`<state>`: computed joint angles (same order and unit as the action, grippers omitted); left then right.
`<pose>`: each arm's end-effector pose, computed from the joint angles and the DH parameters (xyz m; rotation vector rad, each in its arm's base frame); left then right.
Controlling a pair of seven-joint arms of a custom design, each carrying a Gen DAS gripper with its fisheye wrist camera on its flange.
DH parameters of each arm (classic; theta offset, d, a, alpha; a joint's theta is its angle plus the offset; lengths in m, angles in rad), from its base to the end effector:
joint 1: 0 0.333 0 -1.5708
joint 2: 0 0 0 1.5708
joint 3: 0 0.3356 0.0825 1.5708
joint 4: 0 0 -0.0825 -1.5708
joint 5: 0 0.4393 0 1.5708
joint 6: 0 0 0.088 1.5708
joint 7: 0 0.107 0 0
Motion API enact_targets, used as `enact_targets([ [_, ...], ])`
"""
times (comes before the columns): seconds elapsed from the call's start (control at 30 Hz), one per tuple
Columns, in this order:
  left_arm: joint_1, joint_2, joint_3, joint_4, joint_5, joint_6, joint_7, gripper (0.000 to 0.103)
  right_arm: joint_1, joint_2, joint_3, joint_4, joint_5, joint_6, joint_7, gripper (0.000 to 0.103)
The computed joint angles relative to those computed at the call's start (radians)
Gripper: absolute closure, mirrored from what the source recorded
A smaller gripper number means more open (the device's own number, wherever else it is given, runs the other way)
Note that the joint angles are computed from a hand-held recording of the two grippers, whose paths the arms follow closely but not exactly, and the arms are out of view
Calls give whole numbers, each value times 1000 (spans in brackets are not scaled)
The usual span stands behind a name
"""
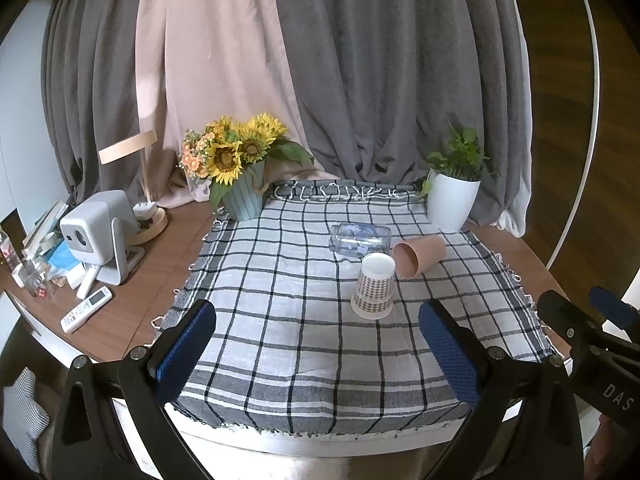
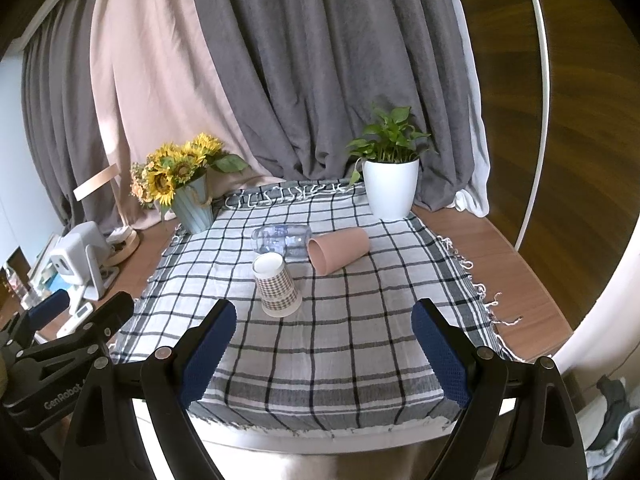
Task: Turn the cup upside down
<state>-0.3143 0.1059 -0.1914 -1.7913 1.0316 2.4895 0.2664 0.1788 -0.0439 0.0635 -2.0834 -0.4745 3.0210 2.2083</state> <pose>0.6055 -0.3343 0.5547 -1.7211 1.4907 -0.7798 0.6043 0.1850 0.5533 -1.6204 1.5446 -0.7213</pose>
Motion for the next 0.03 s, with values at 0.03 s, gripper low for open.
enact_targets([
  [0.03, -1, 1, 0, 2, 2, -2, -2, 0, -1, 0, 0, 0, -5, 0, 4, 13],
])
